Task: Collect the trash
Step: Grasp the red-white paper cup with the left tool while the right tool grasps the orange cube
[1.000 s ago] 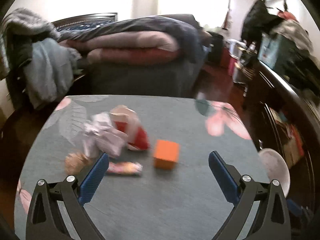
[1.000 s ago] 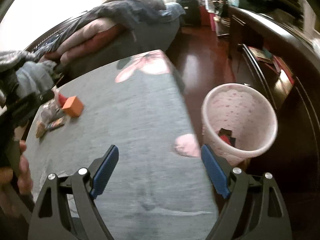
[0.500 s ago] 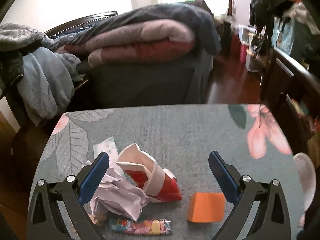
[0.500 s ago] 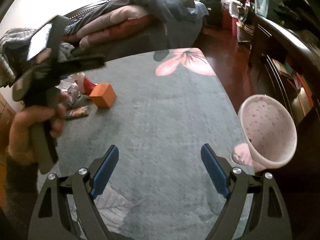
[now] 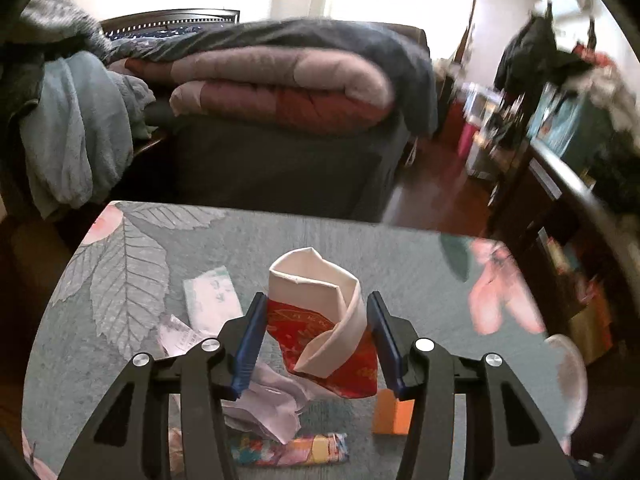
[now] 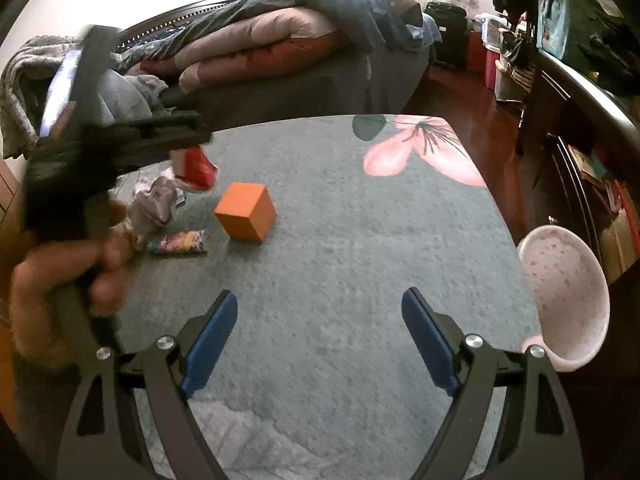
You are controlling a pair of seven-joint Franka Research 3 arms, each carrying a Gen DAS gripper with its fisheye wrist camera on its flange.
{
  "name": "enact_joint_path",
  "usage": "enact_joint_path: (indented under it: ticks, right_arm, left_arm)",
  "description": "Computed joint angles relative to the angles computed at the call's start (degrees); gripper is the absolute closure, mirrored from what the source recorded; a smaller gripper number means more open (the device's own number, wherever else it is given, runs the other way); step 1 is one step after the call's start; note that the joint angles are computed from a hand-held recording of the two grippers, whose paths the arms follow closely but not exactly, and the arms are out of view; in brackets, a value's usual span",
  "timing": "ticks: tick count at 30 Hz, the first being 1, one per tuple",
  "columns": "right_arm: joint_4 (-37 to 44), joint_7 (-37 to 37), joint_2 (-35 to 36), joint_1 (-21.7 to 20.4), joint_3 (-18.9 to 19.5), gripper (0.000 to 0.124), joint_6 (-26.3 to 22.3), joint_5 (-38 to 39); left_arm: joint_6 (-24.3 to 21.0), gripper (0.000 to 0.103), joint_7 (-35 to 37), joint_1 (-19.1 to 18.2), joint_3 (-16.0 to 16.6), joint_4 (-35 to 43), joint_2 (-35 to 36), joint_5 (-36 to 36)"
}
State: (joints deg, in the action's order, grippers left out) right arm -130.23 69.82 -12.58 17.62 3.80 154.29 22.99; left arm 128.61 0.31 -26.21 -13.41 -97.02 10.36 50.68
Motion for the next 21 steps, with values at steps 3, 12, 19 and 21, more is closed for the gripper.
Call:
enact_joint_path:
  ticks: [3, 12, 19, 21]
  right_arm:
    - [1.9, 0.6, 2.1, 0.4, 0.6, 0.039, 0.8, -0.3]
    - [9.3, 3.7, 9.6, 1.7, 2.0, 0.040, 0.0, -1.4]
    - [15.1, 9.9, 15.7, 2.8, 2.5, 0.047, -0.5, -6.5]
    - [15.7, 10.3, 16.4, 2.9, 2.5, 0.051, -0.4, -6.5]
  left_arm:
    - [3.2, 0.052, -3.7, 0.8, -0.2, -4.9, -5.3, 1.9]
    - [7.5, 0.052, -8.8, 5.4, -4.2, -15.6, -17.3, 3.2]
    - [7.8, 0.051, -10.6, 7.8, -6.5, -19.9, -21.3, 2.5]
    - [7.8, 0.051, -10.5, 8.2, -6.9, -20.2, -21.4, 2.3]
